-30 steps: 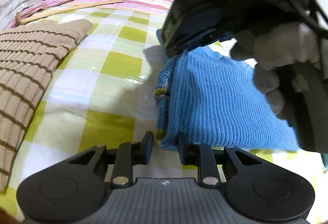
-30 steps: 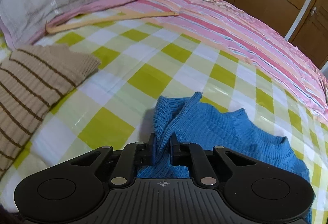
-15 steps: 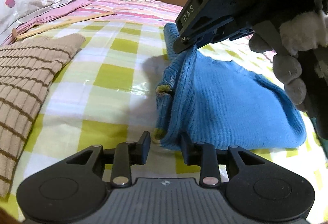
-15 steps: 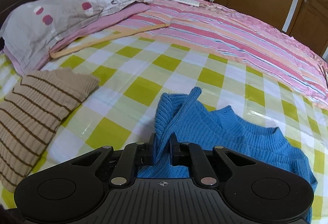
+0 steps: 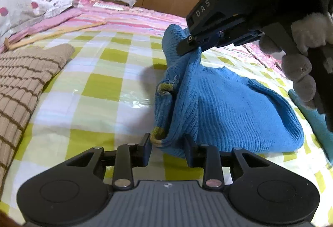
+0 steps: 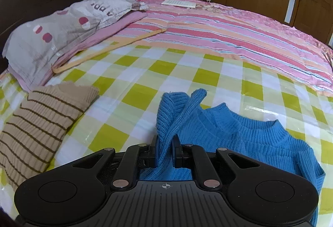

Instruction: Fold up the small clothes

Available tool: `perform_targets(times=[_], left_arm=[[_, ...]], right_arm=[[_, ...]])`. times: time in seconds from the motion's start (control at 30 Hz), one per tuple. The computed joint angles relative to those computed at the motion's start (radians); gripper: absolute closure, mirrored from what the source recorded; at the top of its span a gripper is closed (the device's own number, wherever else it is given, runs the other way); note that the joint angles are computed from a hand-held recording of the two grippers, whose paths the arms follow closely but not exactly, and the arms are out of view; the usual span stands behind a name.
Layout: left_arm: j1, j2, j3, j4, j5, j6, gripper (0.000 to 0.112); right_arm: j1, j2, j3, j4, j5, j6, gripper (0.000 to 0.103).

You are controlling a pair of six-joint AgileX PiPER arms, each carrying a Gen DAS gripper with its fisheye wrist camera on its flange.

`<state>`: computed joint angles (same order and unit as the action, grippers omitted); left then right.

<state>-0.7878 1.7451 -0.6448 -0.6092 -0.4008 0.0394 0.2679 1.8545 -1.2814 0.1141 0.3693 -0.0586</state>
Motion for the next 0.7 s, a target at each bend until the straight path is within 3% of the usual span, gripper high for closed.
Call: perform_targets(times=[0.2,0.43,0.7], left_arm=[[-0.041,0.027,-0.001,0.010,-0.059,-0.026,0.074],[-0.096,0.062,-0.068,-0.253,-0.066,0.199,0.075],[-0.143,0.043,-0.122,-0.412,-0.076,0.378,0.093]], right_arm=[[-0.044,-0.034,0.033,0.159,-0.001,-0.146,0.093],[-0.108,-0.070,0.086,0.363,0.002,-0.353,0.093],[-0.185,-0.094,0.106,0.545,0.037,-0.538,0.093]])
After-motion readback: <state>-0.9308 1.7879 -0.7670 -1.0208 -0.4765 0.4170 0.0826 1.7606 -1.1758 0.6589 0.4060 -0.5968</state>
